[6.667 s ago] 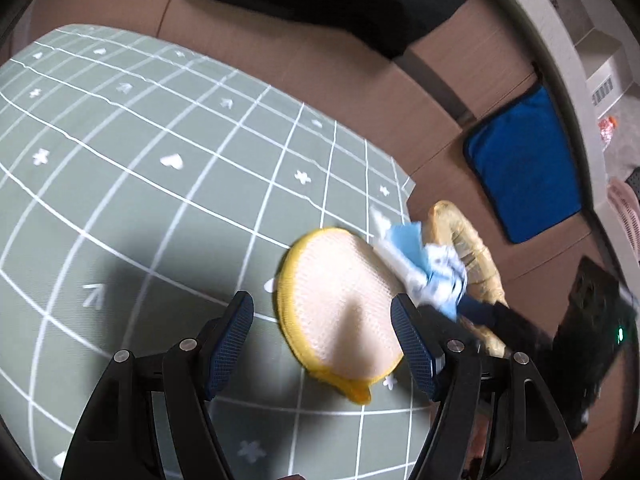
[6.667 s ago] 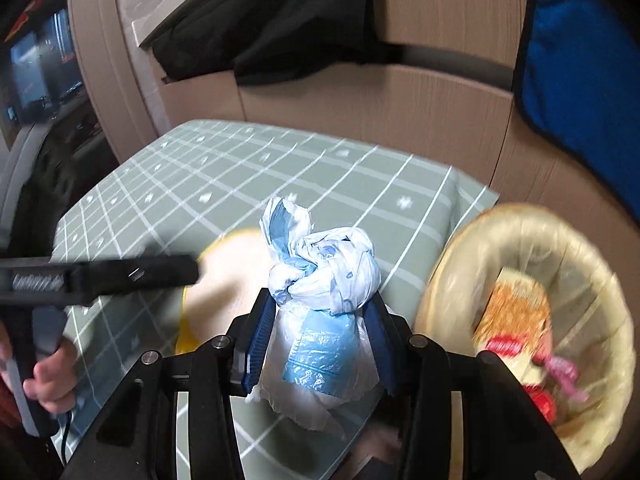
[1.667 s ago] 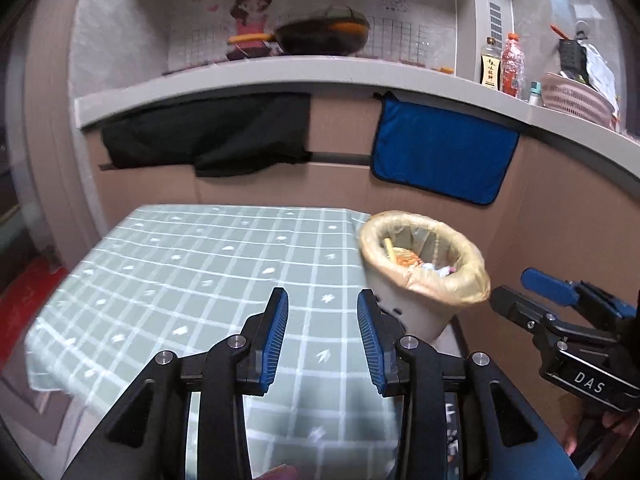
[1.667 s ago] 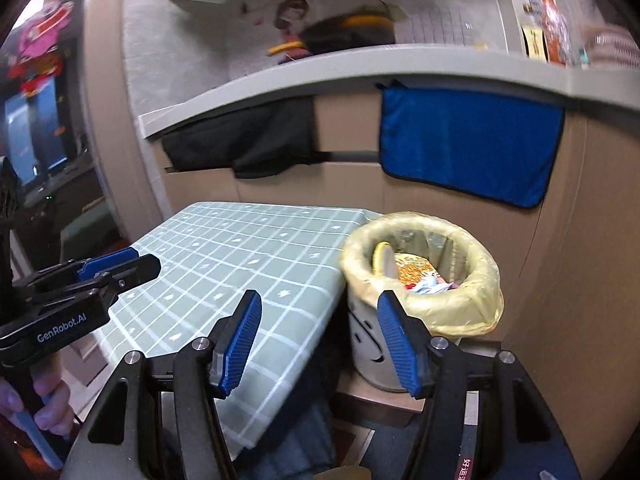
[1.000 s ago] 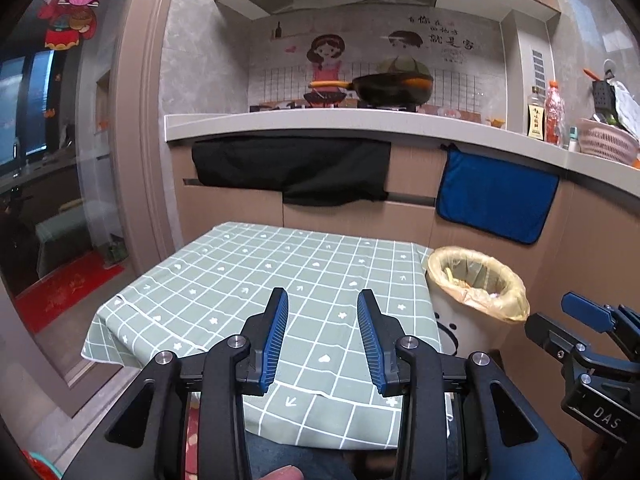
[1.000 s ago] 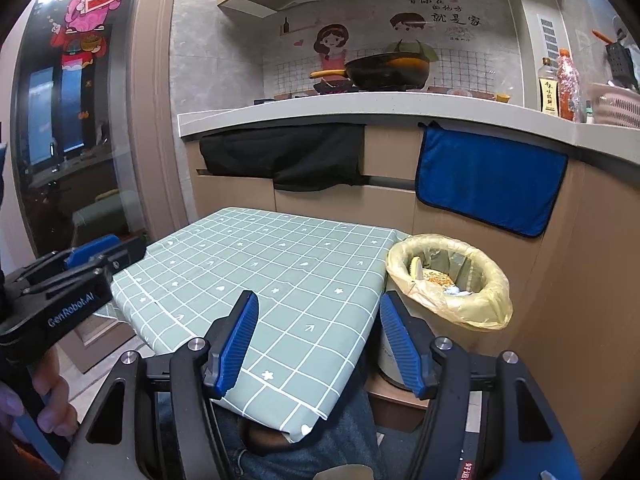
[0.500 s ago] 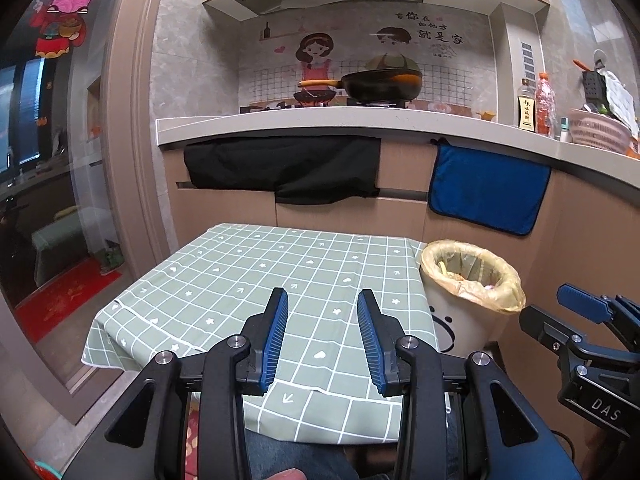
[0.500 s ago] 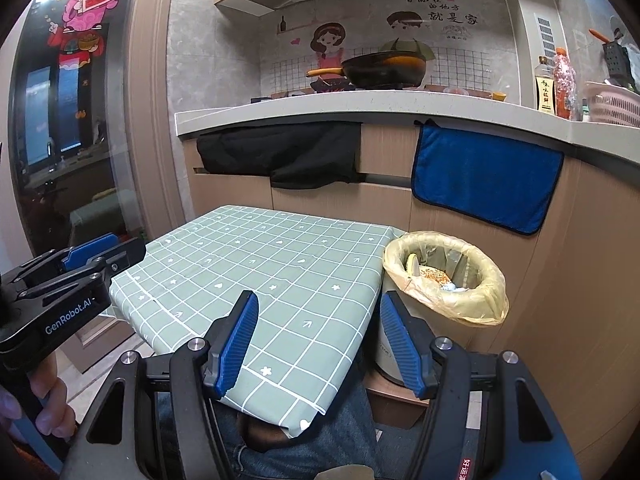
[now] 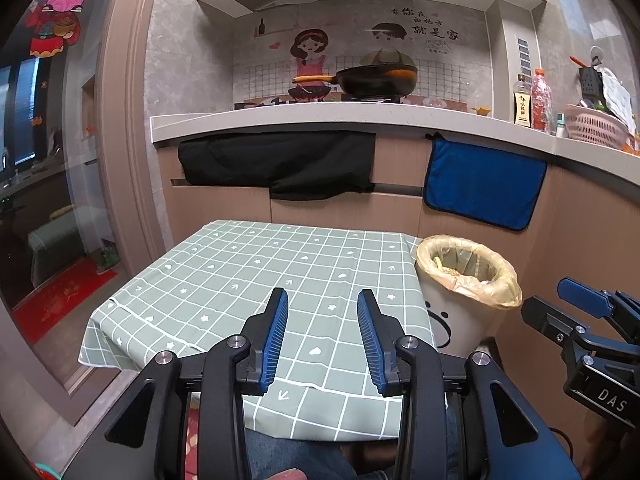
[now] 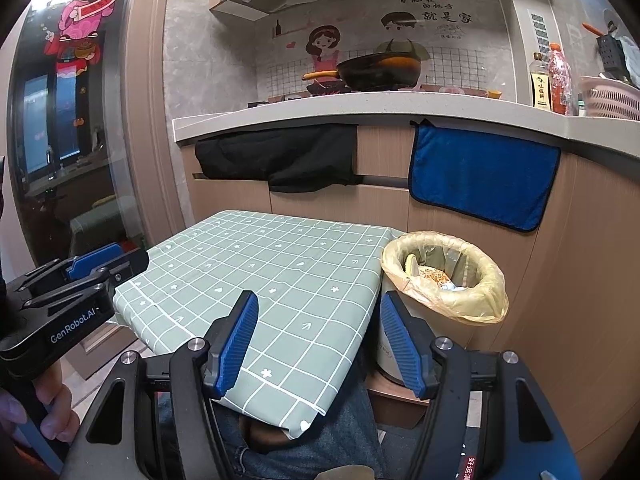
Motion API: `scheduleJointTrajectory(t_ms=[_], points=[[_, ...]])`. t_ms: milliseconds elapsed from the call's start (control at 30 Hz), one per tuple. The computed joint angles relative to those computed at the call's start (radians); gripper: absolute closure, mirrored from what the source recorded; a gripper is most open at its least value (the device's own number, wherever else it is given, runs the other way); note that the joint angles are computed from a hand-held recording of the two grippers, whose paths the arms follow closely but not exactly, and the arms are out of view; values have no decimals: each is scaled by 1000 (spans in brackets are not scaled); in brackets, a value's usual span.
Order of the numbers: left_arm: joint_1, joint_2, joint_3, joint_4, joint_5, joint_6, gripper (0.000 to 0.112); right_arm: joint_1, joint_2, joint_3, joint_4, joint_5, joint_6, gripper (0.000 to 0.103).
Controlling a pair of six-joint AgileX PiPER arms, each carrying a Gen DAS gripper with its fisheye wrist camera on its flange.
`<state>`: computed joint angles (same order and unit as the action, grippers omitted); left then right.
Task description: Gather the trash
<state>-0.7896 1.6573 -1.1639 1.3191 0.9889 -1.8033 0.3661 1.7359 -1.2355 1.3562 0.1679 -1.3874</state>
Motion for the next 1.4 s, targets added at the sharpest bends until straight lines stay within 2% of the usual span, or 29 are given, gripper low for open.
scheduleJointTrajectory(t_ms=[533,733,1400], points=[[19,-9,14,6,-50,18,75,1,-8,12,51,-20,-46,41],[23,-11,17,4,-60,26,75,1,-11,14,3,-17,7,41],[29,-12,23,7,-93,40,75,-3,-14,15,-10,-15,20,40]])
